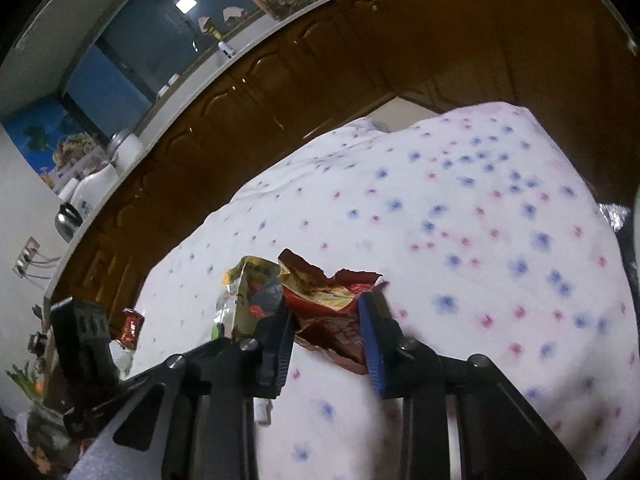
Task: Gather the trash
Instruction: 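Grasp the green tube with the left tool while the right tool grasps the red chip bag, then carry the green tube and red chip bag over the bin with both tools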
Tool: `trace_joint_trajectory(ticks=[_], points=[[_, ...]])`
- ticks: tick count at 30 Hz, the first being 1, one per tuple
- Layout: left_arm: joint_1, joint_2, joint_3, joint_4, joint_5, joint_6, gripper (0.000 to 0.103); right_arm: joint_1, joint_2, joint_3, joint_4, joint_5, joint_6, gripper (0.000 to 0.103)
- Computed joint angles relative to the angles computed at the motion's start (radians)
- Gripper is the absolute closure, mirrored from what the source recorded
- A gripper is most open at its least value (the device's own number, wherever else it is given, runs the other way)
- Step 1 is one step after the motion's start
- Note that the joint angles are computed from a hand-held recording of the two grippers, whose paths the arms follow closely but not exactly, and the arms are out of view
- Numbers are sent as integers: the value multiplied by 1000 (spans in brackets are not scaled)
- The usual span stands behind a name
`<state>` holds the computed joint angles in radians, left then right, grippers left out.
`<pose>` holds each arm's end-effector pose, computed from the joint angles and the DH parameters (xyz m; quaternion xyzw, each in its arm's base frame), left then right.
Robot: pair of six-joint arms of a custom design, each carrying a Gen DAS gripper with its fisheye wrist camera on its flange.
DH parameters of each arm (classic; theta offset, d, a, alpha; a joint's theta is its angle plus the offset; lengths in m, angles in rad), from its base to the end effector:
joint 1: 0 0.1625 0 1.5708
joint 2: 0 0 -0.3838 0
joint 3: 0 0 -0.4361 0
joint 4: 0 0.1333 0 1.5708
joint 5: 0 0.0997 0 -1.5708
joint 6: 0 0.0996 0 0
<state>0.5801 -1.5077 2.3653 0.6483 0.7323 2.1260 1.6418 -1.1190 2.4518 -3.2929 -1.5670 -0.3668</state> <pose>-0.0656 -0.2909 0.1428 -0.0246 0.9127 -0.3590 0.1938 0.1617 -0.3899 0.0297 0.2134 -0.9576 0.1916 0.0267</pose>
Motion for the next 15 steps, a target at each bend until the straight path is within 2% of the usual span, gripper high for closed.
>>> trace_joint_trajectory(ticks=[4, 7, 11, 15], points=[[-64, -12, 13, 19, 3, -41, 101, -36, -90, 58, 22, 43, -13, 72], [-93, -19, 15, 25, 20, -47, 101, -48, -154, 92, 41, 47, -31, 72], [-98, 6, 16, 11, 58, -54, 101, -27, -161, 106, 15, -35, -58, 72], [-94, 42, 12, 17, 56, -85, 101, -50, -159, 112, 30, -50, -68, 72]])
